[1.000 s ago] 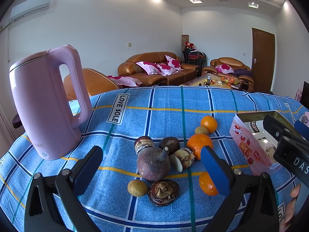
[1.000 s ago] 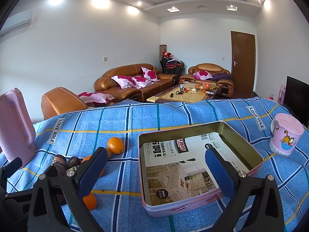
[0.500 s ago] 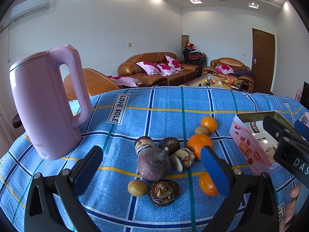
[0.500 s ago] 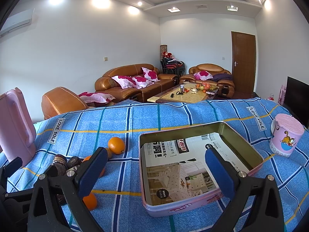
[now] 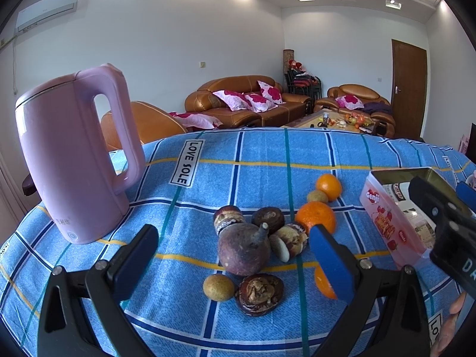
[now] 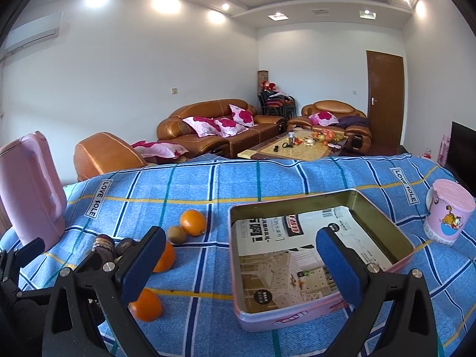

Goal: Organize fruits

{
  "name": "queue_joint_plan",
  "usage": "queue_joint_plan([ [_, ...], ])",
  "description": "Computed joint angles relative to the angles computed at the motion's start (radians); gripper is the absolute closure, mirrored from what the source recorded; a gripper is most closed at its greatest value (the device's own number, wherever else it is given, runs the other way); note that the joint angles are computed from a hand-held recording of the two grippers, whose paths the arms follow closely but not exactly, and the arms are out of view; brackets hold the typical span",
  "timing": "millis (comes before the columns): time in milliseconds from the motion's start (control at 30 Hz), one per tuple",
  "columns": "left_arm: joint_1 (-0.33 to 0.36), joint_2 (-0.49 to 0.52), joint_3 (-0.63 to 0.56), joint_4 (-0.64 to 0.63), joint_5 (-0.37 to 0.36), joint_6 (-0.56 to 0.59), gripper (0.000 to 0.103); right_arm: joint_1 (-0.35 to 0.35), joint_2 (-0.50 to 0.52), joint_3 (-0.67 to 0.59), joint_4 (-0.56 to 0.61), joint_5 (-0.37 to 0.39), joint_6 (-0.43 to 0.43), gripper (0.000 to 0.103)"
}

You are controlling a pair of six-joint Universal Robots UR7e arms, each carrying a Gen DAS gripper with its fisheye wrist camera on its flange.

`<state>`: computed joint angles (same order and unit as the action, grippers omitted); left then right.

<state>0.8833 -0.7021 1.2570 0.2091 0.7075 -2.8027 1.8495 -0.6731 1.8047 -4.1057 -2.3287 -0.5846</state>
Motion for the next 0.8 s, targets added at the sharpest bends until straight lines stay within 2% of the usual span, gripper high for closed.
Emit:
queue_joint_plan([
  [233,0.008,0.014,-0.034,0.038,-0.022,0.003,0.000,-0.002,-0.012,0.016,0.032,0.033,0.012,0.001],
  [367,0.019,0.024,-0.078,0.059,-0.067,0.012,0.000,-0.006,-0.030,0.034,0.089,0.068,0.044,0.003],
  [433,0.036,0.024,-0.117,0.107,-0.065,-0.034,0.000,-0.010,-0.041,0.045,0.131,0.097,0.061,0.014],
  [467,0.044,0.026,-0.136,0.132,-0.065,-0.062,0.000,-0.012,-0.050,0.053,0.172,0.114,0.072,0.024],
  [500,0.052,0.026,-0.151,0.157,-0.067,-0.095,0.000,-0.014,-0.055,0.057,0.208,0.130,0.079,0.027],
  [567,0.071,0.027,-0.187,0.230,-0.045,-0.174,0.000,-0.020,-0.067,0.066,0.278,0.163,0.096,0.034],
  [667,0.096,0.040,-0.247,0.347,0.017,-0.250,0.001,-0.024,-0.078,0.069,0.412,0.214,0.109,0.036],
  [800,0.110,0.068,-0.311,0.475,0.082,-0.285,0.007,-0.011,-0.048,0.039,0.501,0.176,0.071,0.036],
])
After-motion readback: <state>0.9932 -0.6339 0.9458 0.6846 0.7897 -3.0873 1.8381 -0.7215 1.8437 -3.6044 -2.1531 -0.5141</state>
